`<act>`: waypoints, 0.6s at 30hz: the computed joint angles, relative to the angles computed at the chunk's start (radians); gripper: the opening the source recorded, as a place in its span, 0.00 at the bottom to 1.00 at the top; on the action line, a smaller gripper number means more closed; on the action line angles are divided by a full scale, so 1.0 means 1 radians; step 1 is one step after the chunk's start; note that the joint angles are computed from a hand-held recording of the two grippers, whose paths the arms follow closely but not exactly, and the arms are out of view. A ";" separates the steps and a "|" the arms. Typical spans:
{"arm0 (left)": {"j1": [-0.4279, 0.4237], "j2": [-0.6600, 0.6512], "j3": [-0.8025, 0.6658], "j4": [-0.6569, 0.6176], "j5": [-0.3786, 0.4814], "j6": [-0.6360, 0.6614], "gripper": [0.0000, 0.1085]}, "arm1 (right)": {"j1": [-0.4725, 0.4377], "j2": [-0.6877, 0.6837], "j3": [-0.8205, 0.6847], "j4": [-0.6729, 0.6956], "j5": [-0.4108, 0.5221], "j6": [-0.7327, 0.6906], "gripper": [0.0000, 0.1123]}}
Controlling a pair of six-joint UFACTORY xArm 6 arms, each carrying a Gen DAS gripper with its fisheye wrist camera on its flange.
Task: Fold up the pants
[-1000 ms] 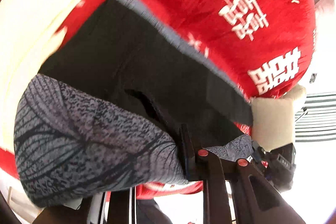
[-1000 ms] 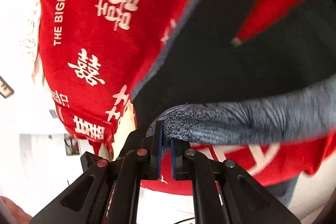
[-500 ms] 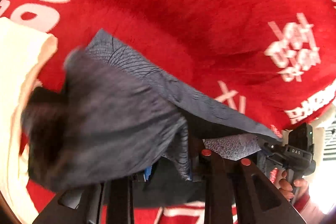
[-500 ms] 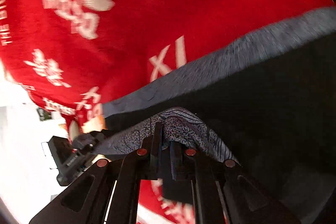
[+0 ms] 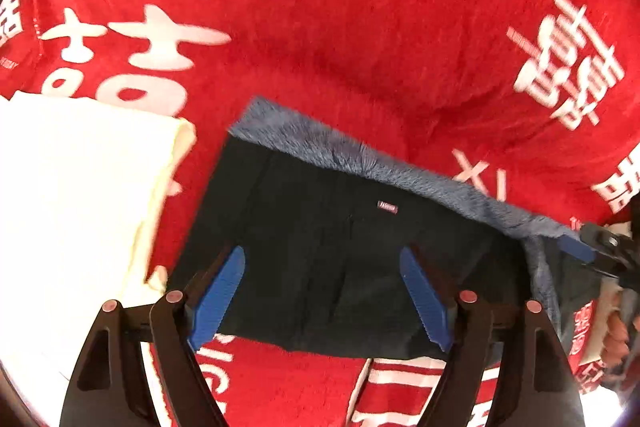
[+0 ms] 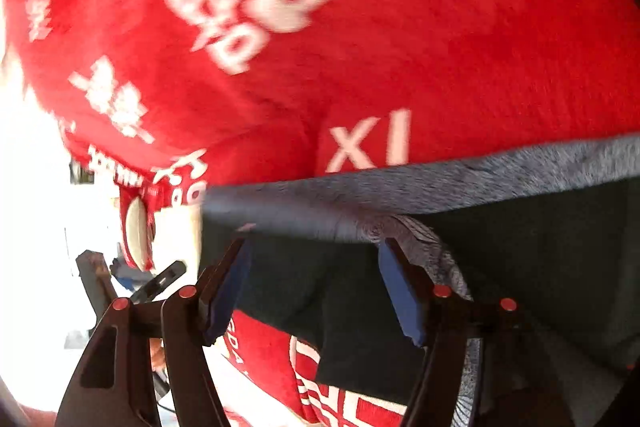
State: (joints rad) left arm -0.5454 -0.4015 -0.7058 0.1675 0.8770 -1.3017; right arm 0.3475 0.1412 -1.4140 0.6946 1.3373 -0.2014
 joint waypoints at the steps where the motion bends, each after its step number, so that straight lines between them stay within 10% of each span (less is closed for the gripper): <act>1: 0.001 0.016 0.004 0.003 -0.012 0.006 0.74 | 0.017 0.004 -0.004 -0.020 0.012 -0.016 0.60; 7: -0.020 0.276 -0.126 0.080 0.081 0.011 0.80 | 0.112 0.065 0.036 -0.263 -0.097 -0.026 0.47; 18: -0.189 0.240 -0.230 -0.009 0.157 -0.003 0.80 | -0.071 -0.298 0.284 -0.131 -0.055 -0.044 0.60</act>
State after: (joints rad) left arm -0.7341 -0.1619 -0.9356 0.1586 1.0338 -1.3042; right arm 0.2763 -0.1572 -1.1302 0.5634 1.2825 -0.2454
